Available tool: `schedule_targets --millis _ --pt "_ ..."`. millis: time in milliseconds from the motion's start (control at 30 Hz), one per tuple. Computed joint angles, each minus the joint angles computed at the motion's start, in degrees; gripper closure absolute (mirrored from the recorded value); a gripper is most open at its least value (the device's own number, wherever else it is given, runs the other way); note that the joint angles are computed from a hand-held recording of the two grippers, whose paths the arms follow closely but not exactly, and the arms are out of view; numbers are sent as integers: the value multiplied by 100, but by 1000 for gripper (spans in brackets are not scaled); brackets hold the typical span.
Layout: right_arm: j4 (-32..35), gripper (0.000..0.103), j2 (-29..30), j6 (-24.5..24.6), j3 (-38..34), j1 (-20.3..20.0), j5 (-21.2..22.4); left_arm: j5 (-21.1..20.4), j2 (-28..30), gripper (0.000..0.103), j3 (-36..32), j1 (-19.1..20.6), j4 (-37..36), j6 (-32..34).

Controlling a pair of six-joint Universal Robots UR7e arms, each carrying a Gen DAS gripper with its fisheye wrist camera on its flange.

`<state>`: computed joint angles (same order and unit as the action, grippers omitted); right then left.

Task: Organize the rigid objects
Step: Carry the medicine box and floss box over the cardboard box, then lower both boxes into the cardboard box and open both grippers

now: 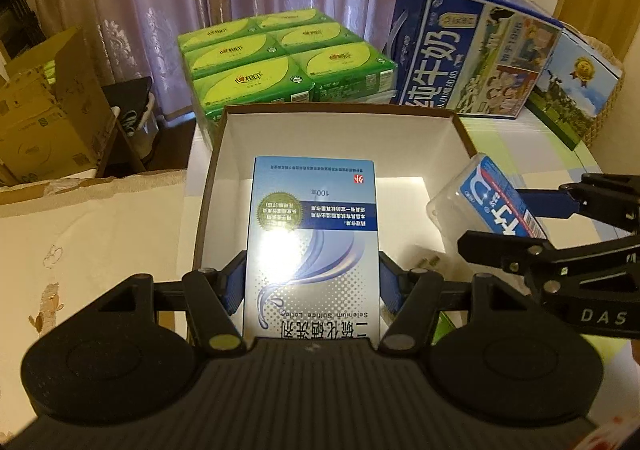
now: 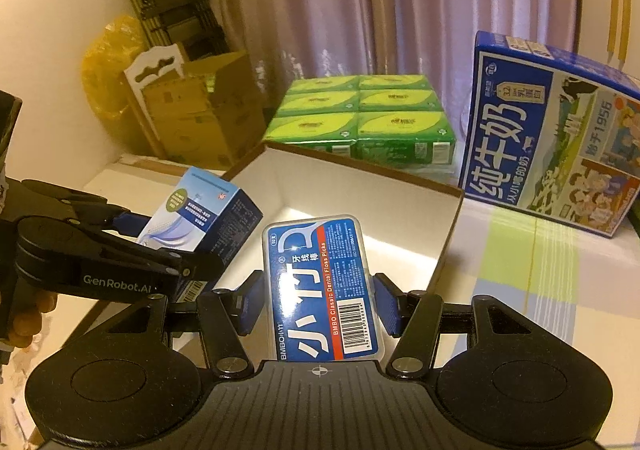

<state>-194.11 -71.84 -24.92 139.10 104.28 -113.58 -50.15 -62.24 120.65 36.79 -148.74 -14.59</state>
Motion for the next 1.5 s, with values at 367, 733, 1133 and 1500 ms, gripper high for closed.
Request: schedule_targets --millis 367,733,1133,1500 --pt "179 49 683 -296 -759 -333 -310 -85 830 42 -856 560 -90 768" --pt "186 49 1047 -628 -1182 -528 -477 -186 1371 42 -1414 892 -65 1126" --pt "50 48 1177 -842 -1295 -558 -502 -61 1627 35 -1457 928 -699 1598" --pt "-413 43 1394 -1257 -1294 -549 -580 -137 1535 35 -1423 945 -630 1539"
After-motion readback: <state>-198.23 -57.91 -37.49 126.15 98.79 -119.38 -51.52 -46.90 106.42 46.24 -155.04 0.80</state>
